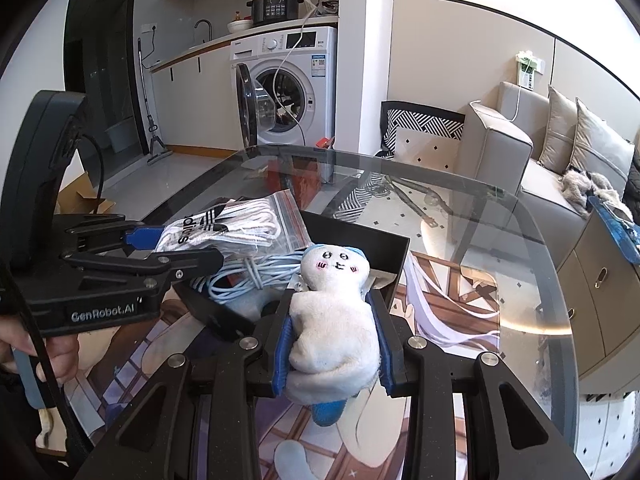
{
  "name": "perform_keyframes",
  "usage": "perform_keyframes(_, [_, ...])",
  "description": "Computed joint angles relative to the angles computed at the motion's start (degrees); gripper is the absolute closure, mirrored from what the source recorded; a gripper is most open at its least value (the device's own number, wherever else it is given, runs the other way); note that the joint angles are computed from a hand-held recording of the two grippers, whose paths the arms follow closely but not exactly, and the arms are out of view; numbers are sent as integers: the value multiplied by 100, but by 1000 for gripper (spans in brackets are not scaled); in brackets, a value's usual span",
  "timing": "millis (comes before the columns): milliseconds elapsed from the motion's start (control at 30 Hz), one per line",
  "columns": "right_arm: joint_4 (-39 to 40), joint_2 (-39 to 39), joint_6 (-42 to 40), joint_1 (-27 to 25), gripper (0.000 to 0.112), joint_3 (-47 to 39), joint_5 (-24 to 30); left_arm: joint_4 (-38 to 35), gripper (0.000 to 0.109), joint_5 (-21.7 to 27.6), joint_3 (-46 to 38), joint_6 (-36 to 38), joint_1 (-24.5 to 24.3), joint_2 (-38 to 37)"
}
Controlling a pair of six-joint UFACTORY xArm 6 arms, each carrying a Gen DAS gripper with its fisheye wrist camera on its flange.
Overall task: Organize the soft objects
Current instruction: 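Carry the adidas bag with the left tool while the right tool carries the plush toy over the box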
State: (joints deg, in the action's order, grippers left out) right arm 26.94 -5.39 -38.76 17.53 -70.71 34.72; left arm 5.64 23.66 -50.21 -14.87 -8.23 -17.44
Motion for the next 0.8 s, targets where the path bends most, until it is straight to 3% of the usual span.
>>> perform_keyframes(300, [-196,544,317,79,78,-491,-28,241,66,22,-250,-85,-67,382])
perform_keyframes(800, [-588,1233,749,201,78,-1084,20,-69,66,42,-490,371,-83,674])
